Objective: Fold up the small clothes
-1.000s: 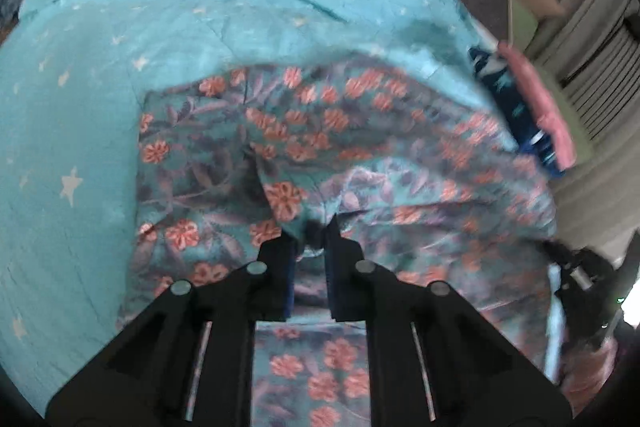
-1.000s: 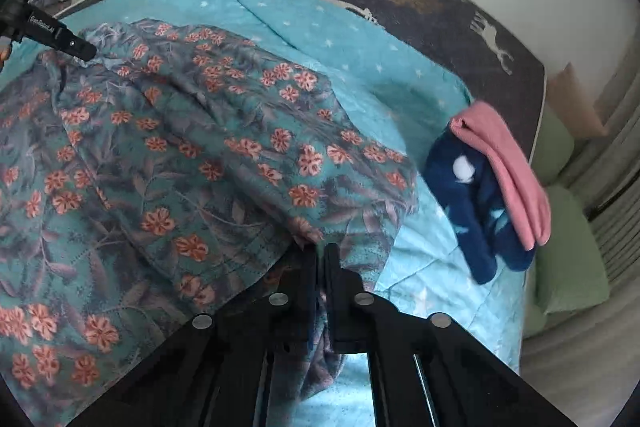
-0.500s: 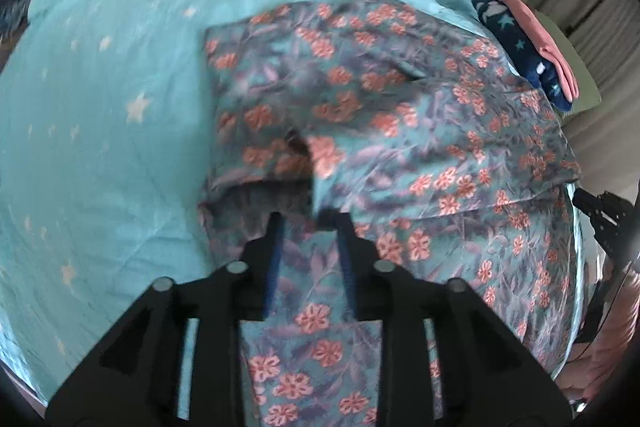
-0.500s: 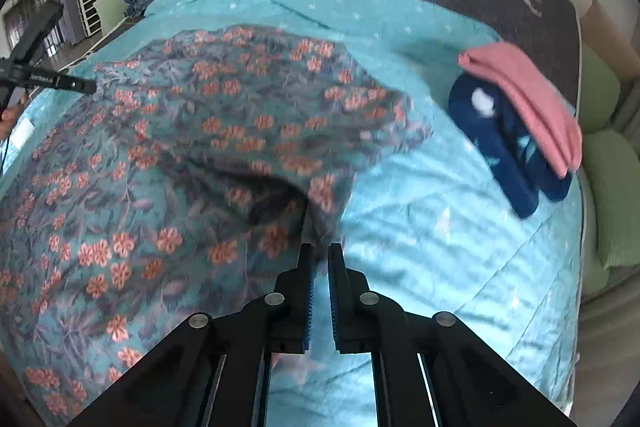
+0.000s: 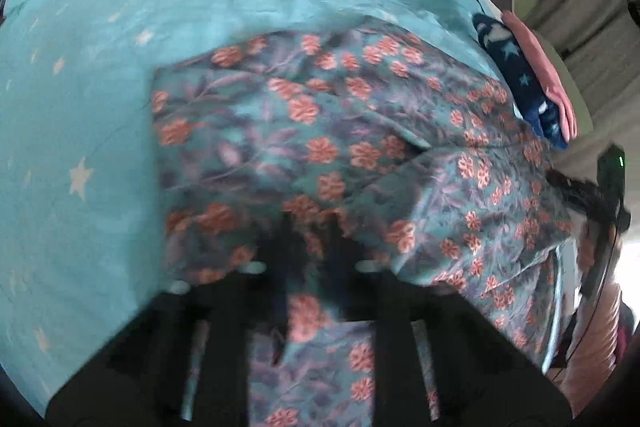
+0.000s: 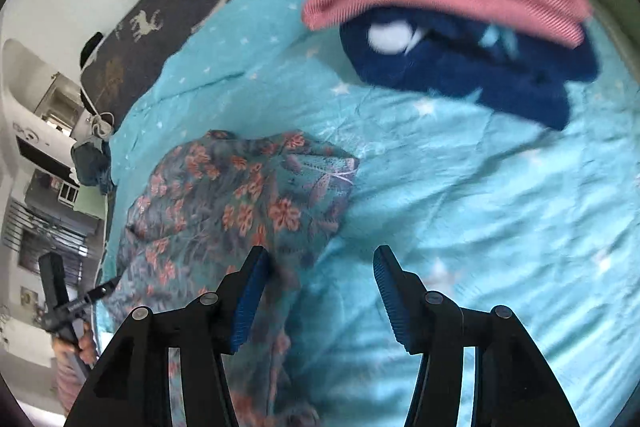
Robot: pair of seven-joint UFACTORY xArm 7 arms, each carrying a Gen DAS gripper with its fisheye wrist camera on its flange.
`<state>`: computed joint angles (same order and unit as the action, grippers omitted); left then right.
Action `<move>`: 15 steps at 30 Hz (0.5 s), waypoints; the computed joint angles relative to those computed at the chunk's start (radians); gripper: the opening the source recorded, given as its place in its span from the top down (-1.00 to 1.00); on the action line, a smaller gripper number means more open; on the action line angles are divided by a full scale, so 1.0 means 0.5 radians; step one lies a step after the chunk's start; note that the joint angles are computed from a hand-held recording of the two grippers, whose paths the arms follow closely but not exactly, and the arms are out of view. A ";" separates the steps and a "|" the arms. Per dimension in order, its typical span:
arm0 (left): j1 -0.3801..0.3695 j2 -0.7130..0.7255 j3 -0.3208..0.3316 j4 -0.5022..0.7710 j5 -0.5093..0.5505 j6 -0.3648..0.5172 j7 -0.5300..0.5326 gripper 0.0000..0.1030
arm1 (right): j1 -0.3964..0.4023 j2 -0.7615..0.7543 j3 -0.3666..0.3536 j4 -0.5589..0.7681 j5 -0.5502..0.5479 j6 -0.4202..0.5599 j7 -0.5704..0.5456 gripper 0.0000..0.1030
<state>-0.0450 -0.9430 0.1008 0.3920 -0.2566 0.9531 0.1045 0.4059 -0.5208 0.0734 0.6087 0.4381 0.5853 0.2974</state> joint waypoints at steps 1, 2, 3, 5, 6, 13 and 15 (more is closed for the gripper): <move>-0.014 -0.033 -0.031 -0.013 -0.005 -0.054 -0.002 0.81 | 0.017 0.057 -0.012 0.022 0.028 -0.014 -0.013 -0.09; -0.026 -0.052 -0.037 -0.011 -0.007 -0.087 0.001 0.82 | 0.037 0.130 -0.026 0.052 0.074 -0.047 -0.029 -0.12; -0.044 -0.107 -0.042 -0.014 -0.025 -0.139 0.000 0.82 | 0.047 0.172 -0.035 0.067 0.115 -0.095 -0.047 -0.15; -0.081 -0.182 -0.017 -0.012 -0.060 -0.227 0.010 0.83 | 0.077 0.247 -0.075 0.115 0.230 -0.187 -0.108 -0.19; -0.087 -0.229 -0.016 -0.012 -0.065 -0.282 0.013 0.83 | 0.071 0.286 -0.077 0.144 0.254 -0.209 -0.117 -0.19; 0.153 -0.145 -0.096 -0.040 0.243 -0.549 -0.036 0.83 | -0.142 0.348 0.240 0.249 -0.376 -0.443 0.193 0.90; 0.164 -0.021 0.007 -0.051 0.234 -0.460 -0.044 0.83 | -0.225 0.381 0.316 0.294 -0.594 -0.431 0.330 0.90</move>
<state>0.0368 -0.9536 0.1042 0.3667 -0.1395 0.7230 0.0827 0.2933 -0.3301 0.2312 0.7556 0.1412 0.3699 0.4623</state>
